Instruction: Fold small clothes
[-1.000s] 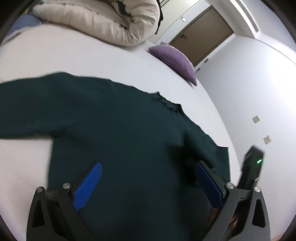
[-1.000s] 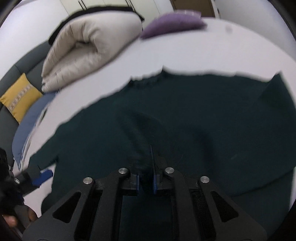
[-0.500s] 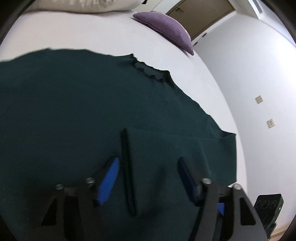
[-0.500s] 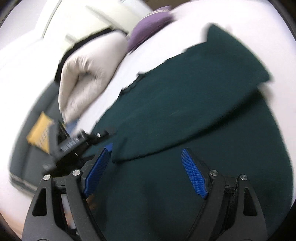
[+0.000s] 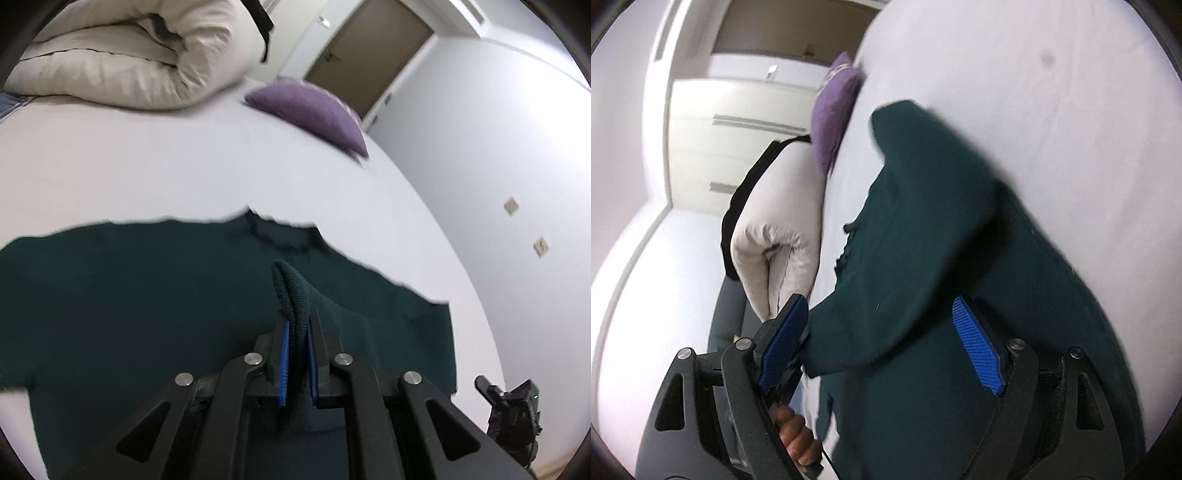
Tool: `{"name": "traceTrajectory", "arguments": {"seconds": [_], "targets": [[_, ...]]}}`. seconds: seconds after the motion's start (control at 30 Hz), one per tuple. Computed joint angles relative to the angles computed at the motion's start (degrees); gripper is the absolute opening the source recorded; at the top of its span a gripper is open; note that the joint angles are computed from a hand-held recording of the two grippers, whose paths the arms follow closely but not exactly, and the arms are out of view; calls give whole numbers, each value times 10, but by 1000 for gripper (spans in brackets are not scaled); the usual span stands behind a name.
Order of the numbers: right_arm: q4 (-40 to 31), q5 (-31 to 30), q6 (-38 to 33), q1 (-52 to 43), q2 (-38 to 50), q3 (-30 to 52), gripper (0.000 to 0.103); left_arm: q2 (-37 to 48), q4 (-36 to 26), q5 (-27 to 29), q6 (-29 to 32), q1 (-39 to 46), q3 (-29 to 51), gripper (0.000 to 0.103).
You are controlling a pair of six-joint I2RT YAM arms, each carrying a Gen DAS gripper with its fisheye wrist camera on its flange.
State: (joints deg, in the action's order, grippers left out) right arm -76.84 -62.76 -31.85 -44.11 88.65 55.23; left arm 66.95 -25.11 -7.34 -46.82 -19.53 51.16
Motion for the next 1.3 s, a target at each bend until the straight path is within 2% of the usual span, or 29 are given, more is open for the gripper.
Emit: {"name": "traceTrajectory", "arguments": {"seconds": [0.03,0.07,0.13,0.27,0.33,0.4,0.47,0.57,0.7,0.83,0.97,1.07,1.13,1.2,1.3], "targets": [[-1,6,3,-7,16,14,80,-7,4,0,0,11,-7,9],[23,7,36,-1,20,21,80,-17,9,0,0,25,-19,9],[95,-1,132,22,12,23,79,-28,23,19,-2,62,-47,9],[207,-4,246,19,14,34,78,-11,49,55,-2,105,-86,9],[195,-4,234,10,31,48,78,-5,63,62,-3,115,-104,9],[196,8,211,5,40,48,66,2,83,70,-10,123,-120,9],[195,12,194,1,49,50,60,5,88,63,-5,120,-120,9],[160,19,164,-9,66,77,61,12,76,50,13,112,-107,9],[75,52,99,-12,63,148,63,8,75,44,17,104,-105,9],[170,86,172,41,29,176,63,20,61,26,37,98,-77,9],[243,156,229,140,98,237,62,22,66,25,48,103,-82,10],[272,232,227,210,150,277,51,25,80,30,50,107,-93,10],[283,269,220,236,177,295,35,24,81,29,51,106,-93,10],[316,307,219,253,177,291,8,17,80,17,55,100,-91,9],[332,313,220,254,178,295,7,-1,72,-15,59,82,-89,9]]}}
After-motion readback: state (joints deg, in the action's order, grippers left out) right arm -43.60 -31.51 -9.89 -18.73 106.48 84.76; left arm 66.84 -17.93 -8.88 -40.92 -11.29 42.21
